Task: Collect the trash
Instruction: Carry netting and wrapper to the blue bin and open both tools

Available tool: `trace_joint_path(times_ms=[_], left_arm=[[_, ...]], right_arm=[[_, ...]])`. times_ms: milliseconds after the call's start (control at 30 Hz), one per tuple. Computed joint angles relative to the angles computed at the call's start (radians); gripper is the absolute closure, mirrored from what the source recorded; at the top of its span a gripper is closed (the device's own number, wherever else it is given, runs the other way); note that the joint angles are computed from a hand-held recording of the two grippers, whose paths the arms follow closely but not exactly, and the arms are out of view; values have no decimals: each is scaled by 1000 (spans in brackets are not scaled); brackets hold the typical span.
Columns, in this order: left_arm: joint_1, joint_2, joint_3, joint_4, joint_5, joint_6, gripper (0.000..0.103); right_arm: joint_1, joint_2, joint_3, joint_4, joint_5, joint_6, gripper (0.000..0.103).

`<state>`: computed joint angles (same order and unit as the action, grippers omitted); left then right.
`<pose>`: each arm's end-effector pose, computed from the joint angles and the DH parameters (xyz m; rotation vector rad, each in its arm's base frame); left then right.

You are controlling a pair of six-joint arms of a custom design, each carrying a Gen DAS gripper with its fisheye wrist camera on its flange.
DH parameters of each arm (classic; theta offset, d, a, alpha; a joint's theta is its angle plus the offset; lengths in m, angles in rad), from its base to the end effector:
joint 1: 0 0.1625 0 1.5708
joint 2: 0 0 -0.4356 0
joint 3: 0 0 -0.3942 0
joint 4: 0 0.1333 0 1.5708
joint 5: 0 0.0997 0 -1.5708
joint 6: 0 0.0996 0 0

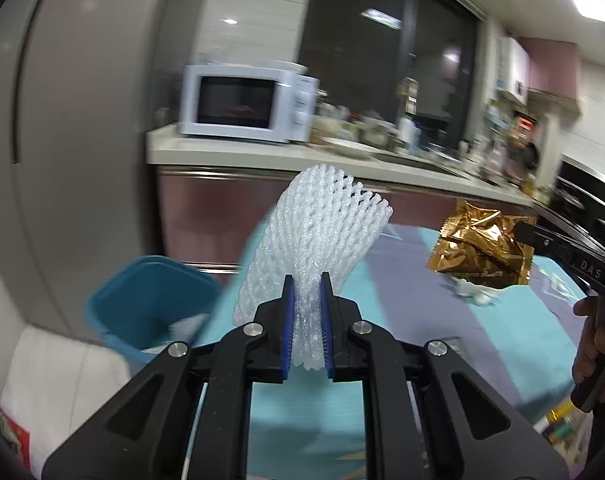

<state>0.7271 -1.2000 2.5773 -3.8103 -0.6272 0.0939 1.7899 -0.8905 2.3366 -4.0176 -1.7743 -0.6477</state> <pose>-0.1140 -0.3878 0.2193 0.5348 2.2016 -1.3562 0.2102 -0.4234 0.1413 0.9066 -2.2856 1.2583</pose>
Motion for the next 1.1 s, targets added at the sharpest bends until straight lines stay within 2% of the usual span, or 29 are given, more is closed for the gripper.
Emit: trace_joint_path(times_ms=[267, 367, 433, 667, 767, 867, 1100], left_arm=[[48, -159, 46, -20, 136, 62, 91], [119, -185, 16, -8, 115, 105, 91], [183, -199, -13, 29, 70, 106, 91], [368, -114, -136, 81, -53, 74, 91], [430, -62, -205, 118, -84, 61, 91], [473, -20, -260, 135, -94, 69, 91], [556, 73, -402, 220, -69, 68, 90]], right_arm=[[76, 117, -160, 137, 28, -10, 103], [103, 181, -245, 199, 17, -33, 103], [122, 232, -316, 248, -3, -50, 103], [161, 401, -568, 437, -99, -91, 103], [173, 452, -651, 516, -137, -90, 103], [181, 497, -731, 593, -173, -75, 103], [209, 621, -916, 735, -294, -110, 103]])
